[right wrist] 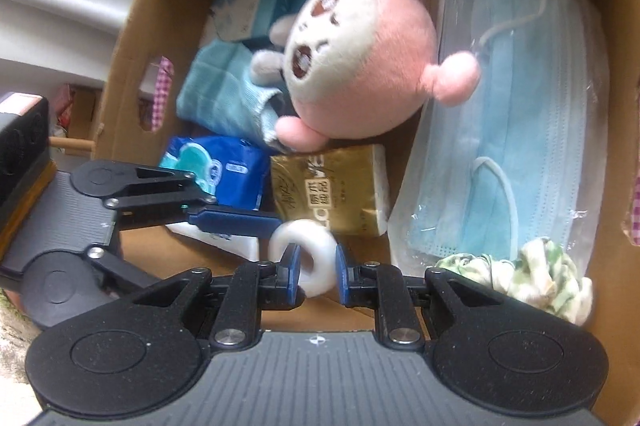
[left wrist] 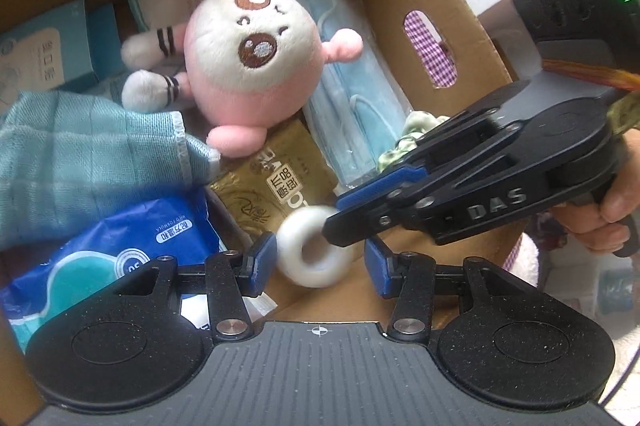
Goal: Organize soft objects
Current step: 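Lower the tape roll into the box and open both grippers, then withdraw both grippers from the box toward the tan round disc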
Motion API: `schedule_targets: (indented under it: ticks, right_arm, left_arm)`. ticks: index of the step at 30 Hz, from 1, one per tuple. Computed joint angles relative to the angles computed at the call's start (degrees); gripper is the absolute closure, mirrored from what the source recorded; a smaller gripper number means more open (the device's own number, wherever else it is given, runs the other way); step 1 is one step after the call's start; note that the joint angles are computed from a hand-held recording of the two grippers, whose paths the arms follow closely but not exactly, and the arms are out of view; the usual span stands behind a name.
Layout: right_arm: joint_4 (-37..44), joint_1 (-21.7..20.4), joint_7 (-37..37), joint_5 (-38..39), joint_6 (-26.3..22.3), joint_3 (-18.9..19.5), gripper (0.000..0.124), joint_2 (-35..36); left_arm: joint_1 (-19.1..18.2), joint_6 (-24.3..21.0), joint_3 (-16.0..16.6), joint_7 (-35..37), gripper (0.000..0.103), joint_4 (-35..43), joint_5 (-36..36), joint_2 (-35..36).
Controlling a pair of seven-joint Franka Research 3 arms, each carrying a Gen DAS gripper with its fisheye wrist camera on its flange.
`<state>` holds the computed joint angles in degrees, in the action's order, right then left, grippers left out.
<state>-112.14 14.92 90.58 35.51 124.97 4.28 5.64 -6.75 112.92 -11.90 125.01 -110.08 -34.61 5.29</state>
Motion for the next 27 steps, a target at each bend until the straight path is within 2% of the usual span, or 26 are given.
schedule_targets:
  ticks: [4, 8, 12, 16, 20, 23, 26, 27]
  right_arm:
    - [1.87, -0.03, 1.1, -0.81, -2.37, 0.01, 0.103, 2.07]
    - [2.14, -0.17, 1.28, 0.1, -2.14, 0.14, 0.103, 2.51]
    - [3.11, -0.49, 2.05, 0.85, -3.42, 0.1, 0.103, 3.21]
    - [2.4, -0.43, 2.64, 0.89, -2.09, 0.14, 0.102, 2.23]
    - [-2.7, -0.03, 2.01, 1.47, 3.21, 0.09, 0.102, -3.95]
    - [-8.93, 0.96, 1.7, 1.96, 10.06, 0.28, 0.101, -11.33]
    - [-16.38, 2.66, -0.2, 5.71, 17.68, 0.23, 0.099, -20.01]
    - [-19.1, 3.54, -1.22, 7.41, 20.43, 0.09, 0.094, -23.18]
  left_arm:
    - [0.38, -0.72, 0.12, -1.22, 0.05, 1.08, 0.44, 0.77]
    - [0.9, -0.38, 0.34, -0.84, 0.047, 0.76, 0.06, -0.19]
    - [0.82, 1.11, 0.72, -0.77, 0.033, -0.36, 0.76, -1.87]
    - [0.71, 2.71, 1.31, 0.34, 0.03, -2.16, -0.24, -4.19]
    - [-0.11, 6.94, 2.03, 2.15, 0.026, -6.09, -1.66, -8.75]
    - [-1.27, 10.76, 3.33, 5.09, 0.018, -10.86, -4.59, -14.07]
    - [-3.17, 15.79, 5.29, 7.51, 0.01, -17.07, -8.97, -21.16]
    - [-4.12, 17.8, 5.98, 8.21, 0.007, -19.25, -10.63, -23.44]
